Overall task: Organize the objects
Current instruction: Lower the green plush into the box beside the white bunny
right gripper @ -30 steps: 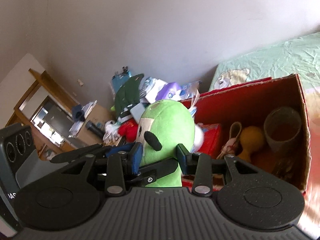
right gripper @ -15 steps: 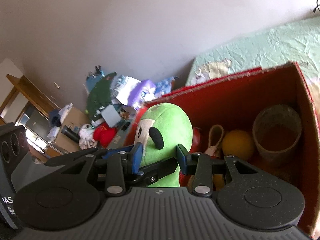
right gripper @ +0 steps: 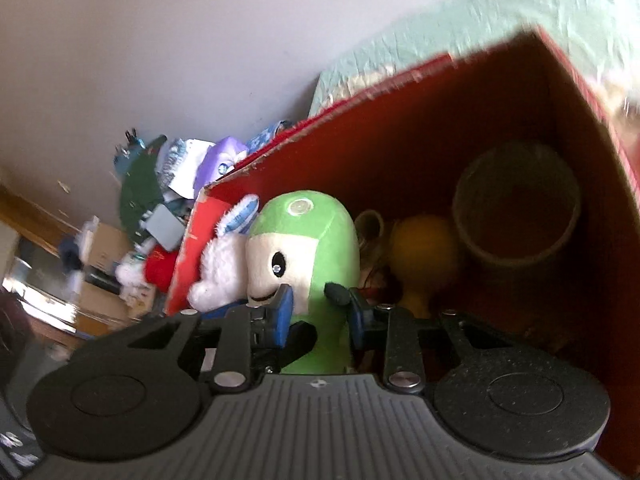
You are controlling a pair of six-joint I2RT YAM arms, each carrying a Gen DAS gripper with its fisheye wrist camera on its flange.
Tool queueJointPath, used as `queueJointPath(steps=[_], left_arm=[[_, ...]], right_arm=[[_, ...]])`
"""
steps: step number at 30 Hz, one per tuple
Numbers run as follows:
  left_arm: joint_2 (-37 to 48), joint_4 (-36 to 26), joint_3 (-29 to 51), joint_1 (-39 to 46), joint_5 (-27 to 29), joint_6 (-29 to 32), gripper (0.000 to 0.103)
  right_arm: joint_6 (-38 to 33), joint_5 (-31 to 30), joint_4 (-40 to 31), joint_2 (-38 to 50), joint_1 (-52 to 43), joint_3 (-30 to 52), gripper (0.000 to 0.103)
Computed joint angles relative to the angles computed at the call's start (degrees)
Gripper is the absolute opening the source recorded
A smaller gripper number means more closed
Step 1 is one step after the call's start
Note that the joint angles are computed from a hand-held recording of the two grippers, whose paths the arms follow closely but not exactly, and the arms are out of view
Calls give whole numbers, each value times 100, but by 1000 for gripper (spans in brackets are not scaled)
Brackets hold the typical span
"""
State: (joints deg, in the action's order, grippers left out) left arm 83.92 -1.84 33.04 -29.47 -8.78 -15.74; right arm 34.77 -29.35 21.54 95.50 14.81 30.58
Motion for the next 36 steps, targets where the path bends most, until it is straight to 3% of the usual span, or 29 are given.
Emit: queueJointPath(steps=[9, 14, 19, 36], left_arm=[[47, -58, 7, 59, -56, -15, 66], [198, -166, 159, -12, -145, -134, 68], [329, -253, 279, -66, -243, -205, 70], [585, -259, 368, -316, -584, -227, 76]], right_arm=[[-415, 27, -138, 41, 89, 74, 33], [-303, -36, -105, 98, -19, 57, 42], [-623, 328, -149, -48, 143, 16, 51], [-879, 154, -98, 32, 53, 20, 56]])
